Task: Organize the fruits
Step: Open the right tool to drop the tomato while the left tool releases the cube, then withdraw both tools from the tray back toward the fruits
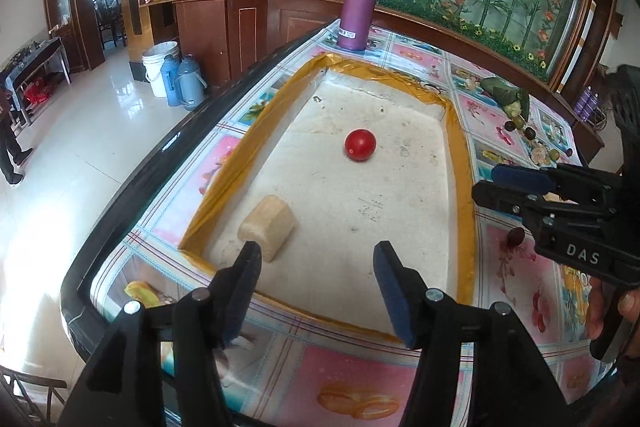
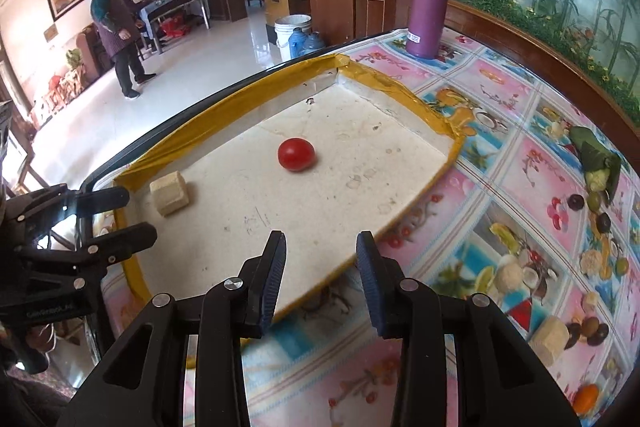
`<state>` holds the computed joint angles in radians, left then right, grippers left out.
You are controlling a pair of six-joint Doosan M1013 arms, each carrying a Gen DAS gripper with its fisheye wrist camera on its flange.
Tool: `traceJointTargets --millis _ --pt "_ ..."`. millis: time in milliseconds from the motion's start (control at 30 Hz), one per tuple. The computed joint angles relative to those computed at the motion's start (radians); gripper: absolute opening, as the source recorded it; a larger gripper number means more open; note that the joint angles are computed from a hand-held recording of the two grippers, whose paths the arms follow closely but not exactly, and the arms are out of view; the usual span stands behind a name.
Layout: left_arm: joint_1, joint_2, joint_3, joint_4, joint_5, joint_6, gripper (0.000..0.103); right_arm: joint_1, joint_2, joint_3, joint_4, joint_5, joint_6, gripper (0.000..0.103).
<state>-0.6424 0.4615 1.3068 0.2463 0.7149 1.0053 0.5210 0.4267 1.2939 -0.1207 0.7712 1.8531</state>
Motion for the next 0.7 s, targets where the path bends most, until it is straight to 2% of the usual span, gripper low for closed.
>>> traceJointTargets --millis 167,267,333,400,467,700 --pt "-0.025 0.007 -0.016 -0.003 -0.006 0.004 0.066 0.002 -0.076 0.101 -0.082 -0.05 0.127 0.039" --pt "-0.045 0.01 -0.025 0.017 -0.018 -0.01 0.073 0.009 -0.116 0.154 -0.16 -0.058 0.222 0.042" --pt "-0.06 0.013 -0.03 0.035 -0.029 -0.022 0.08 0.018 -0.14 0.187 -0.245 -0.051 0.311 0.049" --pt "-0.072 0.018 -0.04 0.03 -0.037 -0.011 0.084 0.021 -0.162 0.219 -0.308 -0.051 0.384 0.064" --pt "-0.086 0.024 -0.051 0.027 -0.043 0.0 0.087 0.025 -0.186 0.252 -0.381 -0.045 0.463 0.072" --pt "-0.132 0.047 -0.092 0.006 -0.039 0.08 0.093 0.023 -0.25 0.331 -0.506 -0.017 0.627 0.072"
